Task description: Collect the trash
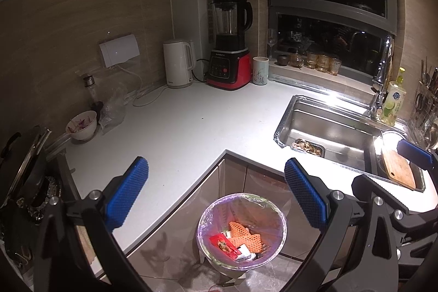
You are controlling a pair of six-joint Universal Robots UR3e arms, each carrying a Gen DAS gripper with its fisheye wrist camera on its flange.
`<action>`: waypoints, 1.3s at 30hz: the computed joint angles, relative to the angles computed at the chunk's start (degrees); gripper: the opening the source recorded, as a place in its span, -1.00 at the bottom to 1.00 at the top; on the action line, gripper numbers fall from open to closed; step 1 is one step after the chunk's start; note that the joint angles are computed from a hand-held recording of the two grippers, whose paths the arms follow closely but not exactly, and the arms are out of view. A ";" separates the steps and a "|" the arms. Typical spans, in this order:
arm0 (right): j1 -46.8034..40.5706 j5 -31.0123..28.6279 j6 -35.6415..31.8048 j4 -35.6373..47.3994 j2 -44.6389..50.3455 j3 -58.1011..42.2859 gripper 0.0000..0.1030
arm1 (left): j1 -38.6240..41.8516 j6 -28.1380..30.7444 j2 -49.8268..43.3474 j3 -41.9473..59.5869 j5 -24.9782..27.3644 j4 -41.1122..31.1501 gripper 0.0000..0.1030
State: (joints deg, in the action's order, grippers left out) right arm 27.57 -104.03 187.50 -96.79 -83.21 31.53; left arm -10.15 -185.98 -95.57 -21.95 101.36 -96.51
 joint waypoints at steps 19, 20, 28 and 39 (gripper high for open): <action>-0.95 -0.18 -0.77 -0.11 2.49 -2.13 0.96 | 6.04 3.57 1.03 -3.37 -7.09 2.46 0.85; -0.75 -0.52 -0.57 0.04 2.92 -2.66 0.96 | 6.10 3.65 0.95 -3.45 -7.12 2.71 0.85; -0.54 -0.75 0.30 0.84 5.29 -5.50 0.96 | 9.05 5.10 0.85 -4.47 -11.23 4.10 0.85; -1.25 -0.31 1.02 2.90 9.97 -11.19 0.96 | 10.65 6.40 -0.45 -5.94 -11.30 7.78 0.85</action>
State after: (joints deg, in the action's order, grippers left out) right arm 26.32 -104.35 188.52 -93.90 -73.25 20.33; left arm 0.50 -179.59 -96.02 -27.89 90.06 -88.73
